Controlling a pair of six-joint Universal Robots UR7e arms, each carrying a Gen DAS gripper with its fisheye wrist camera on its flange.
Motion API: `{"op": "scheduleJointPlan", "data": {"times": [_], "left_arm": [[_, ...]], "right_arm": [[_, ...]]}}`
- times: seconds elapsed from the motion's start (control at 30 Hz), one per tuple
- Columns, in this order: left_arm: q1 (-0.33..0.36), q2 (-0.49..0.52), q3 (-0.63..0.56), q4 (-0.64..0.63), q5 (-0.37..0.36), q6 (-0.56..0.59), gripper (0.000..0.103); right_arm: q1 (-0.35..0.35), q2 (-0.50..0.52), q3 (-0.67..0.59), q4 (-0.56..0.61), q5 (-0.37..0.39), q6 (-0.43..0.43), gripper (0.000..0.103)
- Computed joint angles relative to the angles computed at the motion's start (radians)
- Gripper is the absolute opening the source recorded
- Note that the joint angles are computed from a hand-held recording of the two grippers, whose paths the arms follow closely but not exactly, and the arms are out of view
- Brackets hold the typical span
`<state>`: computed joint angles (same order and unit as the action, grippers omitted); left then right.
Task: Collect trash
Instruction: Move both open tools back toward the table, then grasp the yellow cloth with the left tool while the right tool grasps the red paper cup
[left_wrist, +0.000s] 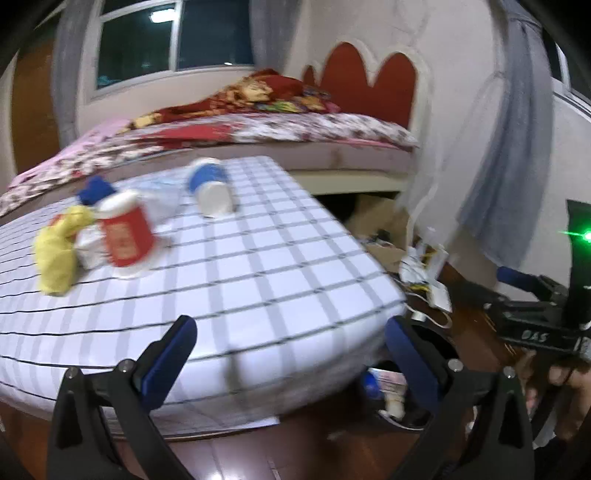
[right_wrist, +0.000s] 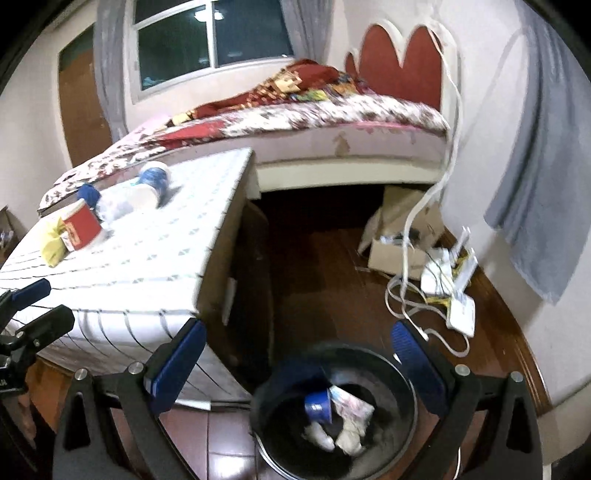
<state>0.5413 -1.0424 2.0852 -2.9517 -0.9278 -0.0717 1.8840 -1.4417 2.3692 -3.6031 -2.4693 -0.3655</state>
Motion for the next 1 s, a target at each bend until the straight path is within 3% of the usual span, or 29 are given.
{"op": "scheduleJointPlan", "data": {"times": [0.23, 0.43, 0.5, 0.53, 0.57, 0.63, 1.0], "left_arm": [[0.078, -0.066, -0.003, -0.013, 0.112, 0.032, 0.102], [0.154, -0.104, -0.029, -0.026, 0.202, 0.08, 0.102], [0.183, -0.104, -0.056, -0.027, 0.22, 0.089, 0.102], [0.196, -0.101, -0.068, -0.034, 0.227, 0.095, 0.102], [0.208, -0.094, -0.083, -0.036, 0.232, 0.1, 0.102], [0.236, -0.076, -0.121, -0.037, 0.231, 0.114, 0.102], [0.337, -0.001, -0.286, 0.049, 0.149, 0.108, 0.098]], "right_arm": [[0.063, 0.138, -0.1, -0.019, 0.069, -0.063, 0.102], [0.094, 0.243, -0.196, 0.057, 0.173, -0.072, 0.102], [0.098, 0.28, -0.231, 0.088, 0.196, -0.078, 0.095], [0.097, 0.296, -0.253, 0.117, 0.206, -0.072, 0.087], [0.095, 0.314, -0.276, 0.148, 0.218, -0.061, 0.081], [0.09, 0.341, -0.31, 0.177, 0.241, -0.048, 0.078], [0.074, 0.495, -0.501, 0.311, 0.303, -0.073, 0.078]]}}
